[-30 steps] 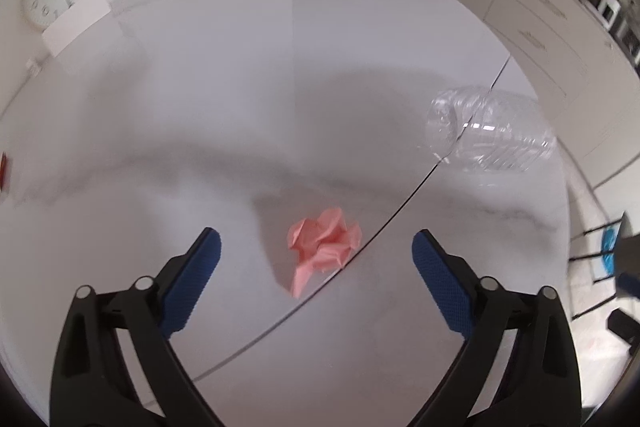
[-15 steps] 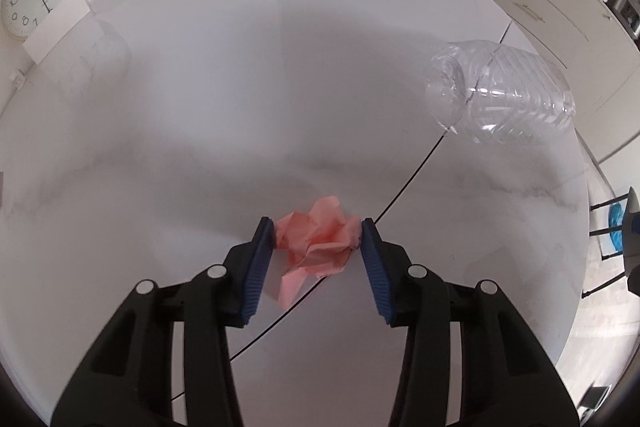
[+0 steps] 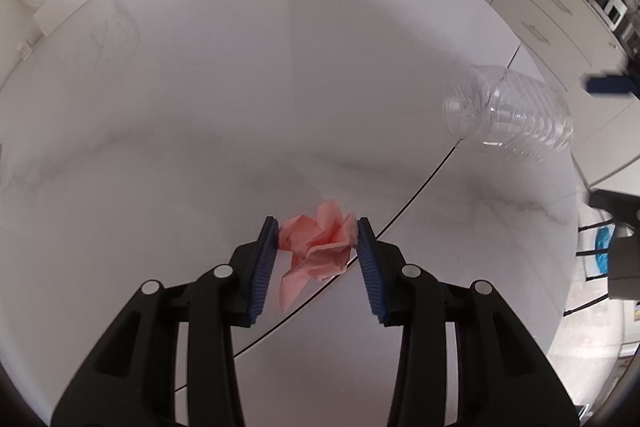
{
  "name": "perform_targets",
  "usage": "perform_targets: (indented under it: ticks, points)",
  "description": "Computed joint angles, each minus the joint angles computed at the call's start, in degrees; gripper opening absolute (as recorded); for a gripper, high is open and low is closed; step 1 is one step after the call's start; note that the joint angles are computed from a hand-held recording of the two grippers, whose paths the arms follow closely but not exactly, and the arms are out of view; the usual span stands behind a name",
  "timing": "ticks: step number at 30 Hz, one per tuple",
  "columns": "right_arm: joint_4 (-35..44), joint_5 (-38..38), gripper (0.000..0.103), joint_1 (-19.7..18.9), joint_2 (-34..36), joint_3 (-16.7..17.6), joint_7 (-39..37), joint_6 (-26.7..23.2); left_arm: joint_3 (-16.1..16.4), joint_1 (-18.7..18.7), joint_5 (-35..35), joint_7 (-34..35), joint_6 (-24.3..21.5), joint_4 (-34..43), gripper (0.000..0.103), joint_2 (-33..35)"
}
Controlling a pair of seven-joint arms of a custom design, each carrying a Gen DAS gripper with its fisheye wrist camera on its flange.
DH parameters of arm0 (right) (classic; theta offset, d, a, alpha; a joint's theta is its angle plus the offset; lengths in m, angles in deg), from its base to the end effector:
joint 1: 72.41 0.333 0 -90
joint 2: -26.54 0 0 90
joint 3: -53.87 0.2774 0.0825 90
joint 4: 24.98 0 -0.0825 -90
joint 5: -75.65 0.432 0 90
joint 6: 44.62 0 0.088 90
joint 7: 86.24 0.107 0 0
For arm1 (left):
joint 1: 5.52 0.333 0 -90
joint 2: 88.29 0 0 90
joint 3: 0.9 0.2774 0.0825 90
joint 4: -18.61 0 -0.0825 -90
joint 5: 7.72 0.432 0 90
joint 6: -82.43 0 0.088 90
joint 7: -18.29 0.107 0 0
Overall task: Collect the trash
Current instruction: 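Grasp the clear plastic bottle with the right tool while the left tool holds pink paper, then carry pink paper and plastic bottle over the wastebasket and open both tools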
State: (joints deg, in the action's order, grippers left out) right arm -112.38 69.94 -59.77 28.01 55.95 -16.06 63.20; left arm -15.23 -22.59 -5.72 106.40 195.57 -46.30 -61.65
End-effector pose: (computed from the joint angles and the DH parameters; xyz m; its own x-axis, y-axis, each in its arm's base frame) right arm 0.6189 0.1546 0.6269 0.5437 -0.8146 0.2023 -0.7683 -0.5800 -0.2707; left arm 0.6640 -0.3511 0.5555 -0.4708 -0.8778 0.0887 -0.8319 0.4082 -0.3758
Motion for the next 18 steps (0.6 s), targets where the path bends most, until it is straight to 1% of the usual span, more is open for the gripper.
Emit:
perform_targets:
  ticks: [2,4,8,11,13,14,15,16,17,18]
  points:
    - [6.3,-0.5,0.097,0.3,5.6,0.2,-6.4,-2.9,0.0,0.5,-0.8,-0.4,0.2,-1.0,0.039,-1.0]
    - [11.5,-1.1,0.097,0.9,10.1,0.1,-10.3,-5.6,-0.1,1.0,-1.3,-0.6,0.3,-1.6,0.039,-1.7]
    - [19.2,-2.6,0.097,2.2,17.2,-0.7,-15.8,-9.0,0.0,1.6,-1.9,-0.8,0.6,-3.0,0.039,-3.0]
    - [24.5,-1.2,0.095,2.4,21.1,-1.4,-17.2,-11.6,-0.1,2.3,-2.7,-0.4,0.6,-3.5,0.039,-3.7]
    - [27.5,0.0,0.080,2.4,23.0,-1.8,-17.1,-13.7,-0.1,2.5,-3.1,-0.2,0.8,-3.6,0.039,-4.0]
    - [29.8,0.7,0.077,2.3,24.5,-1.9,-16.9,-15.1,-0.2,2.4,-3.2,-0.2,0.7,-3.3,0.039,-3.9]
    - [31.6,1.7,0.070,2.1,25.5,-2.0,-16.3,-16.7,-0.2,2.6,-3.5,0.0,0.8,-3.5,0.039,-4.1]
    - [32.6,2.2,0.067,2.1,26.2,-2.1,-15.8,-17.2,-0.3,2.7,-3.7,0.4,1.0,-3.8,0.039,-4.4]
    - [31.7,2.4,0.067,2.1,25.5,-2.3,-15.0,-16.8,-0.3,3.0,-4.1,0.8,1.3,-4.6,0.039,-5.0]
    - [28.7,2.4,0.067,2.3,23.4,-2.5,-14.4,-15.9,-0.4,3.0,-4.2,1.3,1.4,-4.7,0.039,-5.2]
